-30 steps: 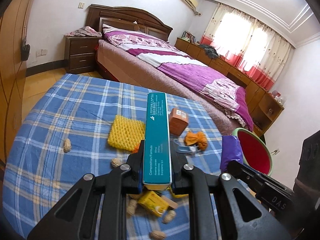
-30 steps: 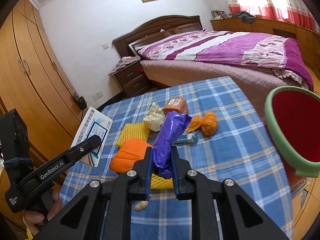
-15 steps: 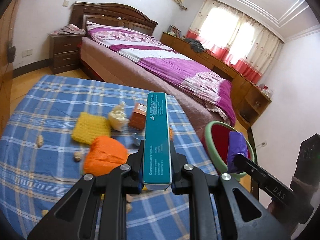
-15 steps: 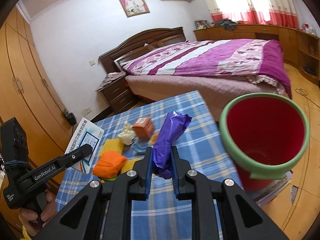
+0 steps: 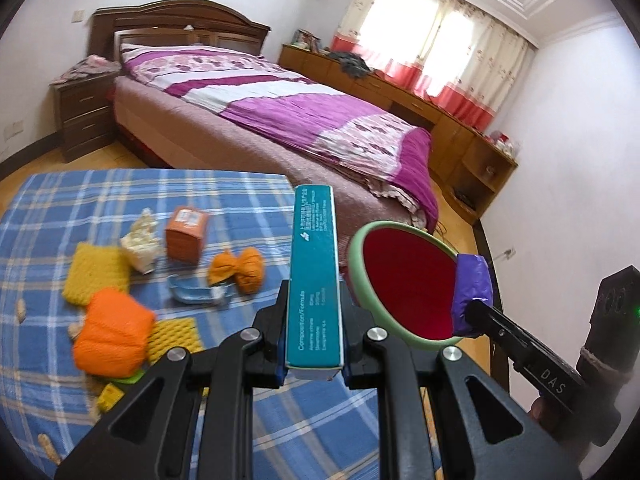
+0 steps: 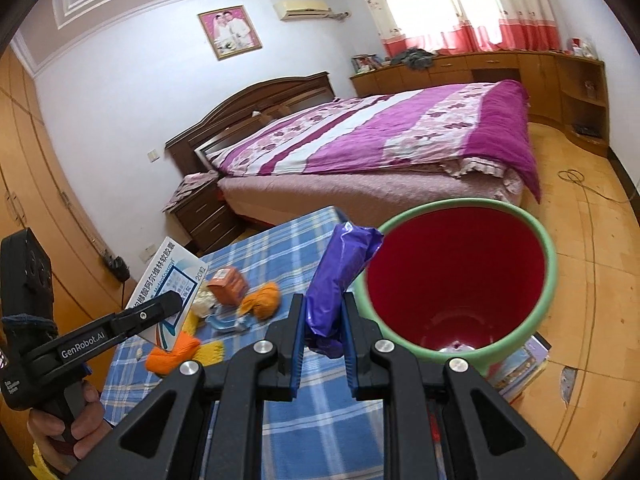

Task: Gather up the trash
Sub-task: 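Carry the purple wrapper over the red bucket with the right tool and open it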

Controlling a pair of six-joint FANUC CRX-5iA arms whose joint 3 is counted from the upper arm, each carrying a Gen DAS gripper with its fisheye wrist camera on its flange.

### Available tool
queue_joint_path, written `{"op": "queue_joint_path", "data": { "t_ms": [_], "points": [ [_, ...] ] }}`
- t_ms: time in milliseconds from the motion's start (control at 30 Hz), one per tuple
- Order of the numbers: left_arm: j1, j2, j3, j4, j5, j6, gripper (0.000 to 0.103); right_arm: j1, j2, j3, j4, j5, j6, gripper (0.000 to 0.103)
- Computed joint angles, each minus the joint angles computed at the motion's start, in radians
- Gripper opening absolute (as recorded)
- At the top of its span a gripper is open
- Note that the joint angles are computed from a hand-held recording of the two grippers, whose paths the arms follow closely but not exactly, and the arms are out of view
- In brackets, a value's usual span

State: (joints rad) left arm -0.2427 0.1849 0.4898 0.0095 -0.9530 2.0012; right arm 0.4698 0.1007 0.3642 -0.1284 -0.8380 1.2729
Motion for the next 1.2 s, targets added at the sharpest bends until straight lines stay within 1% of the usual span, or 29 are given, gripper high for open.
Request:
{"op": "queue_joint_path", "data": {
  "t_ms": [267,500,733,833,900,1033,1133,1200],
  "points": [
    [-0.051,0.140,0.184,-0.019,-0.065,-0.045,0.019,-0.056,0.015,0.000,-0.002,0.001,-0.016,0.019],
    [-0.072,0.254,0.323,0.001,-0.119,-0.096,0.019,-0.104,0.046,0.015,-0.006,-0.001,-0.031,0.019],
    [-0.098,0.393,0.494,0.007,-0.200,-0.137,0.019,-0.145,0.077,0.023,-0.029,-0.020,-0.043,0.019],
    [-0.102,0.440,0.546,0.023,-0.226,-0.155,0.019,-0.161,0.095,0.036,-0.036,-0.030,-0.044,0.019],
    [-0.107,0.489,0.612,0.031,-0.264,-0.169,0.019,-0.169,0.103,0.039,-0.042,-0.035,-0.046,0.019],
    [-0.113,0.554,0.701,0.043,-0.309,-0.195,0.019,-0.176,0.109,0.030,-0.030,-0.032,-0.058,0.020],
    [-0.119,0.610,0.791,0.043,-0.359,-0.208,0.019,-0.181,0.115,0.028,-0.027,-0.032,-0.062,0.021],
    [-0.121,0.627,0.817,0.045,-0.372,-0.212,0.024,-0.180,0.116,0.026,-0.024,-0.032,-0.065,0.023]
  ]
}}
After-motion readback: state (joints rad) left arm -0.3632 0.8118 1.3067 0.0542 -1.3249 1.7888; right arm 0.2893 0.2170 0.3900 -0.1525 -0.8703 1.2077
